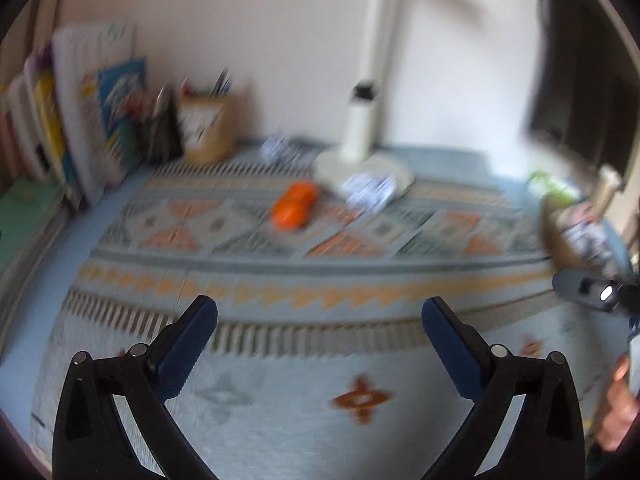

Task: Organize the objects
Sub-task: 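Move both grippers back over the desk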

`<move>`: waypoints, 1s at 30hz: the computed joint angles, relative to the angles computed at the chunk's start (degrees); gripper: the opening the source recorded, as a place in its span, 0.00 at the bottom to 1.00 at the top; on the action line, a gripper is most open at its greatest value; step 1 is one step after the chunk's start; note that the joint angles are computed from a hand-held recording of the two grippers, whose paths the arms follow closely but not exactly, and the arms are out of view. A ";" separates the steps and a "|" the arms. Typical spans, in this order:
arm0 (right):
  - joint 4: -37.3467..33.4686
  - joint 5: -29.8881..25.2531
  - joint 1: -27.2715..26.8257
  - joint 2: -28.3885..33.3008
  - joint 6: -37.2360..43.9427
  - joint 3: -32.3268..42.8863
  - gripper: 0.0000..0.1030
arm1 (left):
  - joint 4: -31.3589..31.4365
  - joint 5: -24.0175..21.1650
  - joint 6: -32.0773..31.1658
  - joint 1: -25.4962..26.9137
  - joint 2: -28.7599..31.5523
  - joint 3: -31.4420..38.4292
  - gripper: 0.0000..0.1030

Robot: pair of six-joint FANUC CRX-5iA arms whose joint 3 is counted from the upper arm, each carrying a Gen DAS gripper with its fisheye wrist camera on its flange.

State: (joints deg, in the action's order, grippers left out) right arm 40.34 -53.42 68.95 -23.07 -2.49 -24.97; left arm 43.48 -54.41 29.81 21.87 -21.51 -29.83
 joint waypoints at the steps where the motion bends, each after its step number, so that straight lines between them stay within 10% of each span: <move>1: 0.20 -0.64 -0.27 2.33 0.28 0.13 0.82 | -1.00 1.05 0.61 -0.01 0.54 -0.24 0.99; 18: 9.50 -12.20 2.04 11.74 0.32 -0.45 0.86 | -2.80 2.52 -3.30 -0.30 0.97 -2.01 0.99; 24: -5.99 -4.36 -6.19 14.19 19.96 11.12 0.68 | 0.96 -3.89 -5.95 -0.38 8.44 7.06 0.94; 30: -29.17 -6.66 -20.13 32.56 46.14 42.63 0.60 | -4.79 -2.57 -4.23 -6.42 21.18 20.01 0.80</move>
State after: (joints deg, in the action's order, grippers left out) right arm 11.17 -60.08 48.83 9.49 43.66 17.67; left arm 38.68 -56.98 25.58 15.45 -0.33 -9.82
